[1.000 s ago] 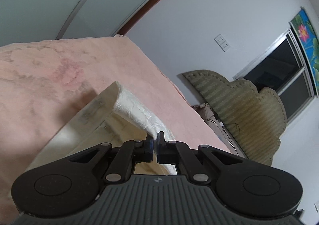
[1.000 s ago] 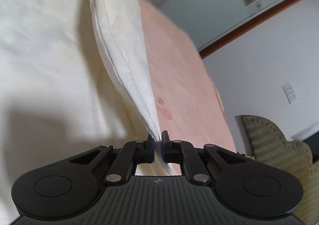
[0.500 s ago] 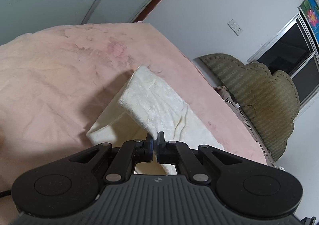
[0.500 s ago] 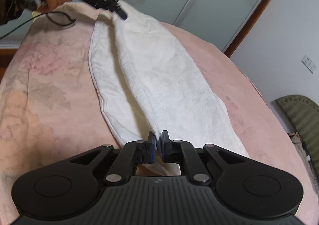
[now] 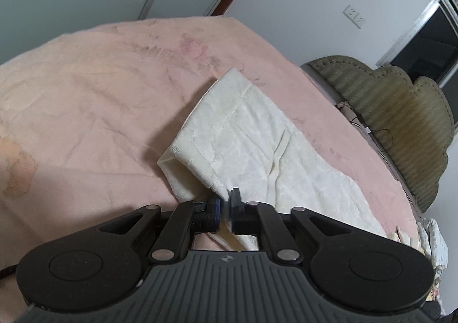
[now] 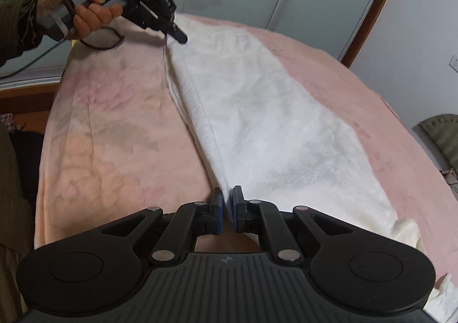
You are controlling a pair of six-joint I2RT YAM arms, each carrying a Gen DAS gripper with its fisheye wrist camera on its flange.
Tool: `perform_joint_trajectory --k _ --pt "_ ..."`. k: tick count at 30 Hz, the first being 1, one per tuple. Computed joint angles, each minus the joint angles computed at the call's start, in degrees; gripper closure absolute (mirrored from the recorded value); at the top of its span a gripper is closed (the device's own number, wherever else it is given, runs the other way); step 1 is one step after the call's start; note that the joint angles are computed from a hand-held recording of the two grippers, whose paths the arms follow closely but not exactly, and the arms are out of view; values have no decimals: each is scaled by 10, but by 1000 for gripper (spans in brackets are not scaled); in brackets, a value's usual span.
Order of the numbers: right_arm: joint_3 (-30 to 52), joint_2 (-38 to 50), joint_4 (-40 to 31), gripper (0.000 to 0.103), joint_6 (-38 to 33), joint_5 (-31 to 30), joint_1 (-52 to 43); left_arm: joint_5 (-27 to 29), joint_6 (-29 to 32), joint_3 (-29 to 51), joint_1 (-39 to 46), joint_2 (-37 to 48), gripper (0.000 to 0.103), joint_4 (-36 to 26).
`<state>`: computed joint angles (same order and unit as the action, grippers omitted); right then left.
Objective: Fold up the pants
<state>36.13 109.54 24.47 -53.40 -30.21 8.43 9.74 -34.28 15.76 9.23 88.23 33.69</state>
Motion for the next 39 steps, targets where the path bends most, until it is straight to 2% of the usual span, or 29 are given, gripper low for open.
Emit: perform_joint_trajectory --k 2,5,6,7,8,10,12,14,17,18,19,20,21,23,24,26,28,29,31,33,35,36,37,38,39 --pt "6 10 9 96 32 -19 -11 0 -11 -1 1 -15 82 -13" --pt "-11 14 45 93 73 -23 -13 -74 -10 -4 -36 -79 80 -67" --pt "-22 7 49 92 78 -24 -16 -130 -11 -1 -71 -108 77 -95" --pt "-32 4 58 91 88 -34 -22 -193 -8 0 -104 -132 67 -116" --pt "-34 -13 38 90 91 -61 -41 -269 -5 1 -146 -155 58 -135" --pt "-29 -47 -24 83 98 -136 -100 -393 10 6 -220 -167 50 -139" --pt "-29 -64 -33 77 131 -177 -162 -457 29 21 -274 -154 47 -124" --pt "-36 -60 20 75 194 -158 -214 -444 53 40 -304 -121 40 -87" --pt "-21 -23 69 74 308 -74 -275 -368 83 95 -337 -30 39 -52" --pt "-5 -2 61 68 336 -64 -299 -346 91 117 -350 3 39 -47" --pt "12 19 44 58 354 -57 -321 -325 99 140 -364 37 39 -44" --pt "34 38 6 52 355 -43 -339 -308 105 164 -377 66 39 -48" --pt "50 50 -31 50 333 -40 -355 -292 110 188 -391 95 39 -52" --pt "33 42 -21 49 307 -90 -393 -267 129 223 -419 139 39 -41" --pt "27 32 -10 49 322 -96 -410 -261 143 237 -431 159 38 -30" --pt "23 26 57 48 389 -100 -445 -256 174 263 -452 205 37 8" --pt "63 53 105 35 465 -98 -479 -263 203 284 -471 251 36 54" --pt "93 73 106 33 483 -92 -489 -271 211 299 -480 274 35 68" --pt "181 121 57 33 496 -41 -499 -290 213 332 -496 316 35 73" --pt "282 179 -28 32 489 -12 -503 -288 206 354 -500 342 34 67" --pt "379 240 -118 32 491 -35 -507 -297 193 376 -506 363 31 50" --pt "401 260 -134 32 486 -53 -510 -303 191 381 -507 371 29 47" --pt "395 264 -110 35 483 -57 -509 -311 190 390 -508 380 25 38" --pt "392 261 -110 42 473 -54 -505 -315 185 400 -508 383 20 21" --pt "393 259 -119 74 455 -59 -506 -316 180 404 -505 382 18 13"
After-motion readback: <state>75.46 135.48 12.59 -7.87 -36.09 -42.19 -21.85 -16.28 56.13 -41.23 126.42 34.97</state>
